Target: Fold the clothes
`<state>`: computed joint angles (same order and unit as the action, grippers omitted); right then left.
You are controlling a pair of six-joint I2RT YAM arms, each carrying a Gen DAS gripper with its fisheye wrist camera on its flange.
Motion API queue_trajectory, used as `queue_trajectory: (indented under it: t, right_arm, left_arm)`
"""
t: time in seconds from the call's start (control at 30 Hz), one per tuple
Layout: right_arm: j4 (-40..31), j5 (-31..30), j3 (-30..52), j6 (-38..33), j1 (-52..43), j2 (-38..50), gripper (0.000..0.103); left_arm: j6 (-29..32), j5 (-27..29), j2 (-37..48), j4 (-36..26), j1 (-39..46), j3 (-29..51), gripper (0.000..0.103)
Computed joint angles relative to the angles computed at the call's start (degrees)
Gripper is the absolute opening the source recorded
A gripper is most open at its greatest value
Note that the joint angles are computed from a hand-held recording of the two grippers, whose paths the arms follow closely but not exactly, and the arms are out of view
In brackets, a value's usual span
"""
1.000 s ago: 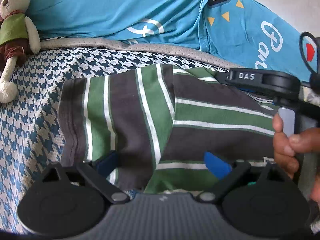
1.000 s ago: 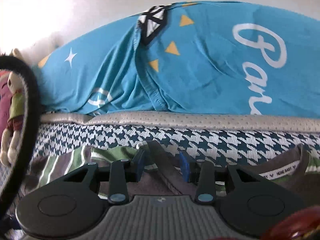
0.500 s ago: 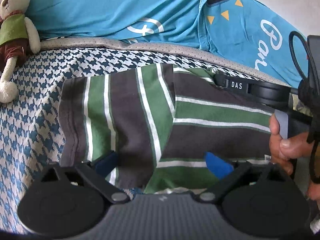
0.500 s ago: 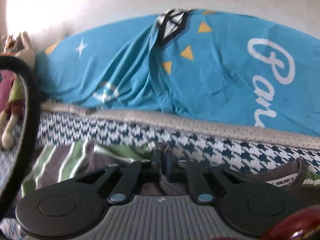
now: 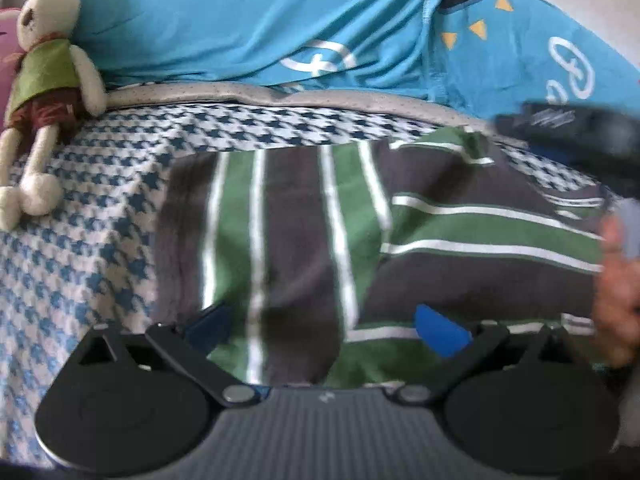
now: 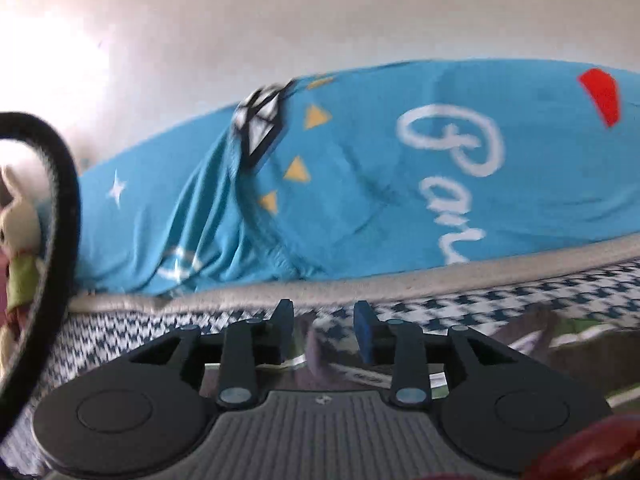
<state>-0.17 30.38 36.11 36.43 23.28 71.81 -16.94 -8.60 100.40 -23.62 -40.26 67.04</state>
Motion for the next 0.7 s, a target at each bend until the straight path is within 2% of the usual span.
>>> queue_trajectory:
  t: [0.17,0.33,0.4,0.5,0.7]
  right_arm:
    - [-11.1,1.4,-5.0,3.9,-1.8,-12.3,0.033]
    - [-21.1,1.1,-7.8,3.5,-7.4,-23.3,0.033]
    - [-22.6,0.4,-8.8,1.8,-10.2,-26.6,0.033]
    - [-21.7,-1.4,-9.8,-1.3,-13.7,-27.0,0.034]
    - [-16.6,-4.7,-11.3,-5.5,-16.4,-23.6,0.034]
  left_arm:
    - [-2.9,-1.1,-1.7,-2.1,1.3,0.4,0.103]
    - [-4.2,2.6,-6.9,-3.3,2.1,-1.8,0.103]
    - [-4.6,3.7,-9.1,-3.8,1.8,-2.8,0.103]
    - [-5.3,4.5,-11.8,-4.5,0.9,-4.1,0.103]
    - [-7.4,6.1,-12.5,-6.1,-0.8,-4.2,0.103]
